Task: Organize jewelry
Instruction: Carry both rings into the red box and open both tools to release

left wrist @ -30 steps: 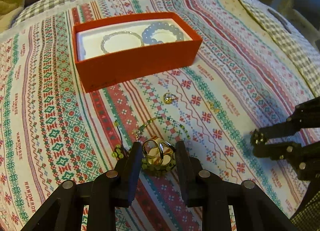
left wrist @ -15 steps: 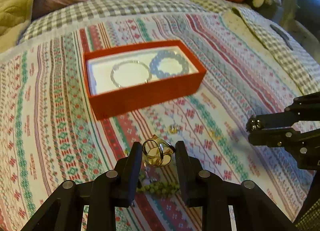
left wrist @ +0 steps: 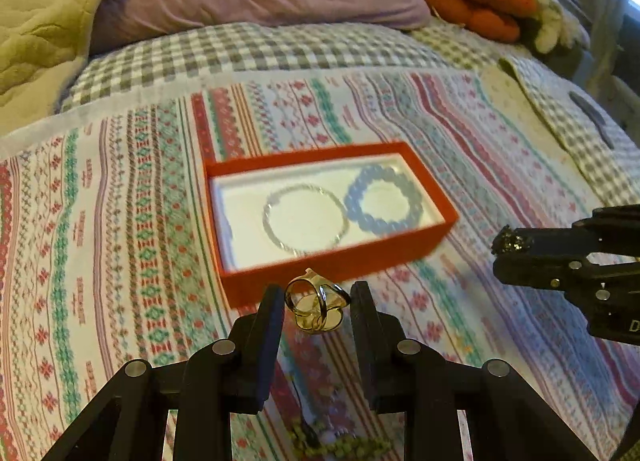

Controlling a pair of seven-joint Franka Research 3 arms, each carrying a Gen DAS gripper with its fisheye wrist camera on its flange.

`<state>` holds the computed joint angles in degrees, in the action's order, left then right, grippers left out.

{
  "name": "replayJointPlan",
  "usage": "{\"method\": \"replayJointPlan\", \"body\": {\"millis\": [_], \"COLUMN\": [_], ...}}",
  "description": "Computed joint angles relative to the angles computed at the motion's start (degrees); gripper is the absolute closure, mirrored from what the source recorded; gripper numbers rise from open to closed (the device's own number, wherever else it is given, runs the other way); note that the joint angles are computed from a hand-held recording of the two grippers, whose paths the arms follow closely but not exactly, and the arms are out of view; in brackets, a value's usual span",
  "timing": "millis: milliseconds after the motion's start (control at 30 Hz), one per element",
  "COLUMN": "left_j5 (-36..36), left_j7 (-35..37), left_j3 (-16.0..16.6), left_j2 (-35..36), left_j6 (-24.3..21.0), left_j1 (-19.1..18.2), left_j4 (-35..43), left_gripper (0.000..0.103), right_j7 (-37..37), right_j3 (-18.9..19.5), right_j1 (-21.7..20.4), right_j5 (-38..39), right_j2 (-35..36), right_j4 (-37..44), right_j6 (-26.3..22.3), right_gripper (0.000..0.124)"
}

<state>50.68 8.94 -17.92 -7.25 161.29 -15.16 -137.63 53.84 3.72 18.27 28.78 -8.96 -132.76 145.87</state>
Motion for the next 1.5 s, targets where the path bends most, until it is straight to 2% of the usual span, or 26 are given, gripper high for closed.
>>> {"method": "replayJointPlan", "body": {"millis": [167,367,767,1433,1500], "left_j5": [4.4,7.6,6.3,3.8,3.3], "left_j7": [-2.7,-4.6,-3.2,0.2,0.7], "left_j3": [0.5,2.0,4.8,6.0,5.9], "left_j2": [2.4,6.3,10.4,12.6,12.3], "left_j6": [0.4,-0.5,-1.3,-1.3,-1.3], "left_j1": [1.0,0.2,-1.3,-2.2,-2.3], "left_j4": [2.3,5.5,8.5,9.8,9.6], "left_gripper": [0.075,0.075,0.075,0.074,0.071], "right_j7": [-1.4,-2.4,-2.3,1.4,1.0], "right_j3": [0.2,0.7,1.9,2.4,2.4], "right_j1": [0.6,0.5,-0.1,-0.5,-0.6], "right_j5": [2.6,4.2,3.4,-1.3,-1.1], "right_j2": [3.3,7.0,12.5,15.3,14.9], "right_j4": [2.3,4.9,8.6,10.4,10.4], "right_j6": [3.6,5.6,7.7,7.4,6.7], "right_gripper": [0.099,0.099,0.099,0.098,0.098]}}
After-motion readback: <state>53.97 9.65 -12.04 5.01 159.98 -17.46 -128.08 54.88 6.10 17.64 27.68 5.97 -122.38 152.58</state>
